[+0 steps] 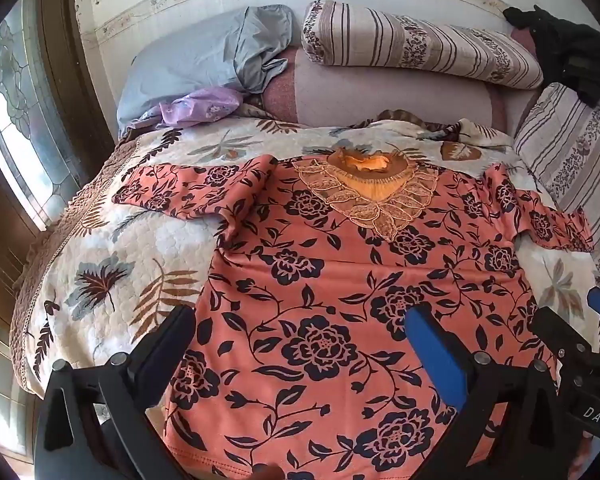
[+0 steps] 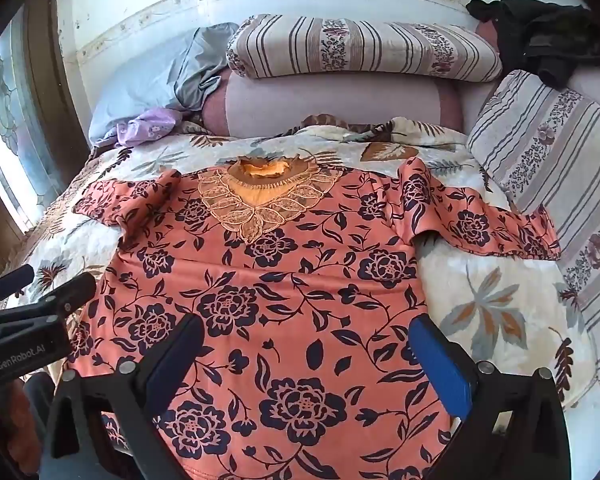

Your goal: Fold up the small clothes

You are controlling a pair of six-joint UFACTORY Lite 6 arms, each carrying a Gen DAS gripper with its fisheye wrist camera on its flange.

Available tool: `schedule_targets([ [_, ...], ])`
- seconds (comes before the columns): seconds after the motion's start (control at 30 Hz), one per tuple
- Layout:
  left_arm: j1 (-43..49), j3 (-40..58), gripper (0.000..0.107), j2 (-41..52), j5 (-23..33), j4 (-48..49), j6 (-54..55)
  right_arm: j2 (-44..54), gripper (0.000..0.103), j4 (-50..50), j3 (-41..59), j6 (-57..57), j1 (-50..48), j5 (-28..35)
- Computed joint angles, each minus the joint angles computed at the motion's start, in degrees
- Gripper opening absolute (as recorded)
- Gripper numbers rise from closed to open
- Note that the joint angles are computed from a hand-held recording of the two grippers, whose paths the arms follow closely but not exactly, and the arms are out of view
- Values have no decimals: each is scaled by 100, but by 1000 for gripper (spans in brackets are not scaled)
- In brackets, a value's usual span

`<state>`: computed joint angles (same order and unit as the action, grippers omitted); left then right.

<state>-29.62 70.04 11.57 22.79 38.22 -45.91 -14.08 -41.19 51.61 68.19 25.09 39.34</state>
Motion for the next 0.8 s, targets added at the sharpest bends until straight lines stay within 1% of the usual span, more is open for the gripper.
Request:
schedule_targets([
  [0.07, -19, -8, 103, 2, 12, 166, -250, 87, 103, 16, 75, -66, -103, -93],
  [0.1, -9, -1, 103, 6, -2, 99, -224, 92, 103, 2, 81, -55, -103, -93],
  [0.13, 47, -15, 103, -5, -72, -163, 43, 93, 103, -12, 82, -48, -99, -95],
  [0.23, 147, 130, 103, 64, -51, -735, 634, 62, 103, -161, 51, 138, 32, -27],
  [0.3, 207, 133, 103, 56, -85, -922, 854, 48, 103, -184, 43, 178, 45, -16],
  [0.4, 201, 127, 103, 26, -79, -881, 841, 11, 103, -161, 15, 167, 26, -43],
  [0.43, 165, 45, 103, -1, -125, -697, 640, -4, 103, -163, 2, 173, 29, -53],
  [0.47, 171, 54, 103, 3, -129, -723, 675, -24, 103, -163, -14, 167, 30, -68],
  [0.53, 67, 49, 103, -18, -58, -514, 463, -44, 103, -157, -31, 159, 29, -75],
  [0.8, 77, 51, 103, -2, -115, -576, 534, -78, 103, -87, -57, 103, -32, -119],
])
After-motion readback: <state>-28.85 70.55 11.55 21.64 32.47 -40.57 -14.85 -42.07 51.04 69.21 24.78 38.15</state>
